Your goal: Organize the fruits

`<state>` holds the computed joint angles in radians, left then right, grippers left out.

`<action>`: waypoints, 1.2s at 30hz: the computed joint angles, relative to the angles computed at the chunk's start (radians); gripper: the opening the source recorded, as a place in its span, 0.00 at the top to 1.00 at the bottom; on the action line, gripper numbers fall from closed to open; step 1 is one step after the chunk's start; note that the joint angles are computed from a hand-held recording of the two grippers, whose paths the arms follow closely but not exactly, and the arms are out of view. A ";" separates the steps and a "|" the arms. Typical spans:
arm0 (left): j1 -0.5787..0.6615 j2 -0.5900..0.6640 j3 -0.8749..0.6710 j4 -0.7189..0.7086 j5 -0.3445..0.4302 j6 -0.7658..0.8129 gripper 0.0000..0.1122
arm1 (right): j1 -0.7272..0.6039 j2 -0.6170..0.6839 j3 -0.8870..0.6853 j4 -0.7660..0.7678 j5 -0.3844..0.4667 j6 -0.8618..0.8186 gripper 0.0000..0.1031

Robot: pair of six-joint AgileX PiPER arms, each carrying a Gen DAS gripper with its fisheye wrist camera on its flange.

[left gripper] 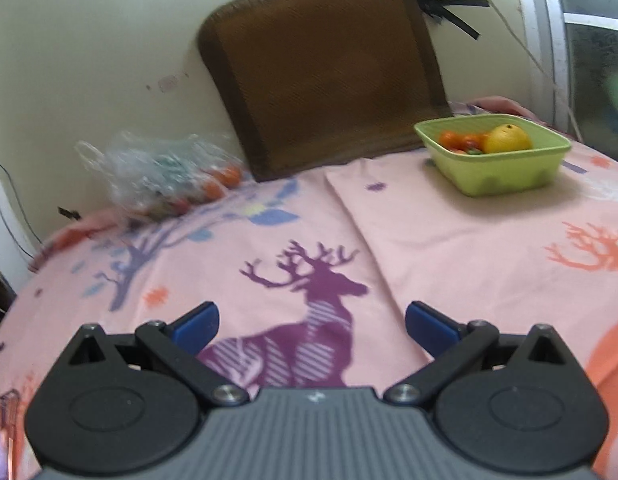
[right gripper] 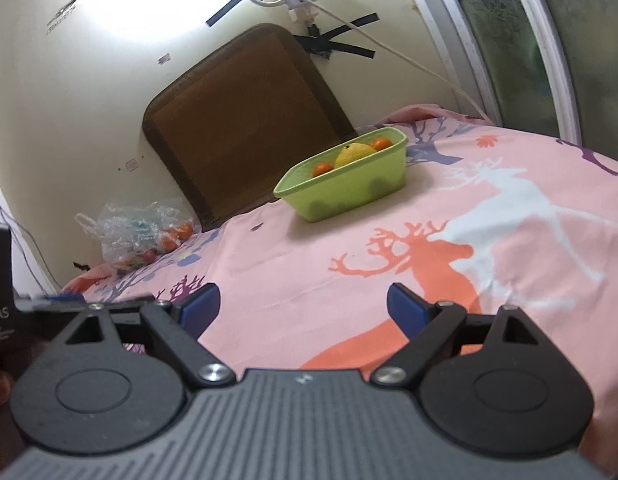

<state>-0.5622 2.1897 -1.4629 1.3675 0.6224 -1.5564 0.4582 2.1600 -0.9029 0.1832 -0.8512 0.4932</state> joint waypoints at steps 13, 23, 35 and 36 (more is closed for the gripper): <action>0.028 -0.021 0.023 -0.081 -0.126 0.040 0.08 | 0.009 0.002 -0.007 0.040 -0.001 -0.021 0.11; 0.039 -0.019 0.025 -0.083 -0.120 0.019 0.08 | 0.016 0.005 -0.017 0.049 0.013 -0.031 0.11; 0.027 -0.011 0.016 -0.069 -0.098 0.010 0.08 | 0.018 0.009 -0.022 0.047 0.022 -0.024 0.11; 0.027 -0.010 0.015 -0.070 -0.097 0.012 0.08 | 0.018 0.009 -0.022 0.047 0.022 -0.023 0.11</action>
